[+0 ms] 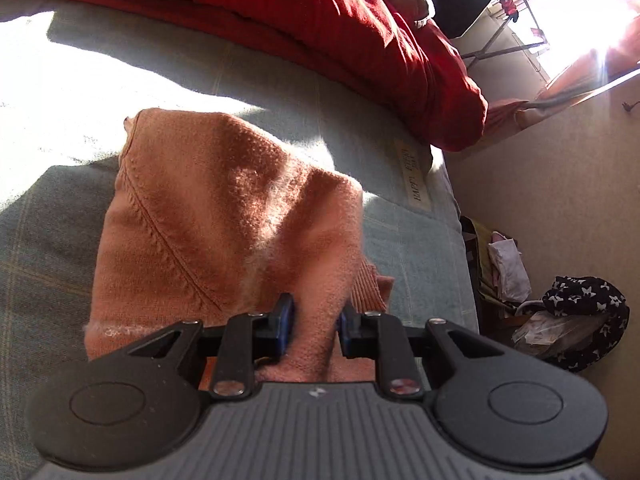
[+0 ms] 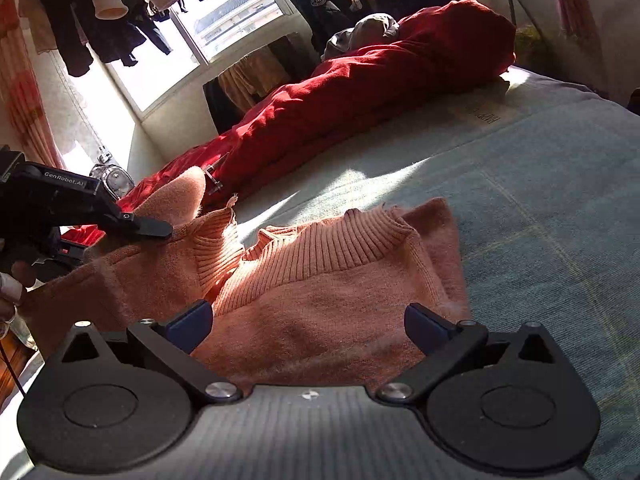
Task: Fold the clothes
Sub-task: 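Lift the gripped side edge with the left tool and fold it over the sweater, then open the left tool to release the folded edge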
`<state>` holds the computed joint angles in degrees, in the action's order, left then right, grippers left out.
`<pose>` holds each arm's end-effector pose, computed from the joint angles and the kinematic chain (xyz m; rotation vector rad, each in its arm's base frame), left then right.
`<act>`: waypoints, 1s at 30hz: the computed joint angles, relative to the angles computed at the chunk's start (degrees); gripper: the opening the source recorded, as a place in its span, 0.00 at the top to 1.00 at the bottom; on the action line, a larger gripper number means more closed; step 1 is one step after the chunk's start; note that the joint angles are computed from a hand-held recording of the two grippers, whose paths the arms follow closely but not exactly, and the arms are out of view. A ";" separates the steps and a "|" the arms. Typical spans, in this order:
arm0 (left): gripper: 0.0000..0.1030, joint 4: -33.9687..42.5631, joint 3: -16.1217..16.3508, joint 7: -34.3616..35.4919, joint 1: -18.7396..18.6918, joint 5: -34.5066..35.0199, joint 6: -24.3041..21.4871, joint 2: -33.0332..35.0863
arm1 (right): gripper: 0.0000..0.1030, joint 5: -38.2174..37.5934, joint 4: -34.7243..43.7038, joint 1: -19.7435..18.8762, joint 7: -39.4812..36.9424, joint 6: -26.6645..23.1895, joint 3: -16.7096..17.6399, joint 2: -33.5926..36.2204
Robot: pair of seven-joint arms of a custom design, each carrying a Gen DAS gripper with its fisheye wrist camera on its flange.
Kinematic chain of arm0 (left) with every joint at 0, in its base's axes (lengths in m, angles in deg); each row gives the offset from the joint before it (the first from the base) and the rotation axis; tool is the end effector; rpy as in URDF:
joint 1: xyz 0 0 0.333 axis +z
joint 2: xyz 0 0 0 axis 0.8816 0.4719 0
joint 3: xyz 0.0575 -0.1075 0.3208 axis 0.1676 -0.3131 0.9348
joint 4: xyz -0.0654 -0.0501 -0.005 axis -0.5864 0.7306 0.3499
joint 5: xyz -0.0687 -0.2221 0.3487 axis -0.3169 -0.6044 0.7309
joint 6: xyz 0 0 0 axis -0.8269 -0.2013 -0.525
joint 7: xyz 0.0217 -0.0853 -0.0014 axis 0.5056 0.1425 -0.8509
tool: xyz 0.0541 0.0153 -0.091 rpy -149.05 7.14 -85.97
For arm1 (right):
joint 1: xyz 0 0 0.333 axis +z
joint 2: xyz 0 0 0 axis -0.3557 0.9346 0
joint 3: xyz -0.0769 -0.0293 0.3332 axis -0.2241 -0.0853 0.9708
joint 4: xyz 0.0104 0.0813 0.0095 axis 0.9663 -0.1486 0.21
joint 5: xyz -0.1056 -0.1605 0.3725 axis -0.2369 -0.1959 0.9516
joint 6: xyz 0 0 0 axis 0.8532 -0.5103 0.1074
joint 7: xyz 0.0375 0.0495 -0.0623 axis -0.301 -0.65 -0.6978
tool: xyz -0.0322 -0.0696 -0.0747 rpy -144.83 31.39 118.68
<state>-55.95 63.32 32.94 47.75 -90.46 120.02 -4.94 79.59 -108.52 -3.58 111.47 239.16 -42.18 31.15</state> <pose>0.6382 -0.3445 0.5894 2.3417 -1.5534 1.1484 0.6164 0.3344 0.4946 -1.5704 1.3816 -0.1494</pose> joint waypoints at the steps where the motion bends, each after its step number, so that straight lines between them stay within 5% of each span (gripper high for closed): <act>1: 0.82 0.36 -0.54 0.67 0.07 -0.95 1.63 0.74 | 0.00 0.70 -0.69 -0.19 -0.11 0.52 0.21 -0.41; 7: 0.86 5.56 -2.70 4.12 -0.59 -2.76 2.87 5.39 | 0.00 3.14 -2.18 -0.71 -2.71 -1.14 -0.13 -2.02; 12: 0.83 3.09 -2.68 8.10 -0.67 -0.88 1.91 2.89 | 0.00 5.83 -2.37 -0.74 -6.82 -4.72 -0.79 -3.33; 15: 0.75 -1.38 -1.94 11.82 -0.20 0.48 1.32 -1.49 | 0.00 11.95 -1.26 -1.37 -12.89 -9.42 -0.69 -3.61; 17: 0.56 -5.29 -1.55 16.65 0.23 1.59 1.18 -5.23 | 0.00 14.47 0.53 -1.38 -13.77 -14.39 -1.50 -2.96; 20: 0.44 -11.40 0.02 21.11 -0.60 6.45 0.29 -10.94 | 0.00 17.85 3.94 -1.25 -13.61 -21.83 -2.91 -1.10; 25: 0.39 -20.22 1.65 19.15 -2.13 17.32 -0.73 -18.00 | 0.00 14.32 12.62 -0.34 -3.95 -31.50 -5.04 5.78; 30: 0.38 -26.83 2.31 17.35 -2.64 17.37 3.04 -21.16 | 0.00 8.32 22.94 -0.89 6.85 -39.66 -4.39 14.13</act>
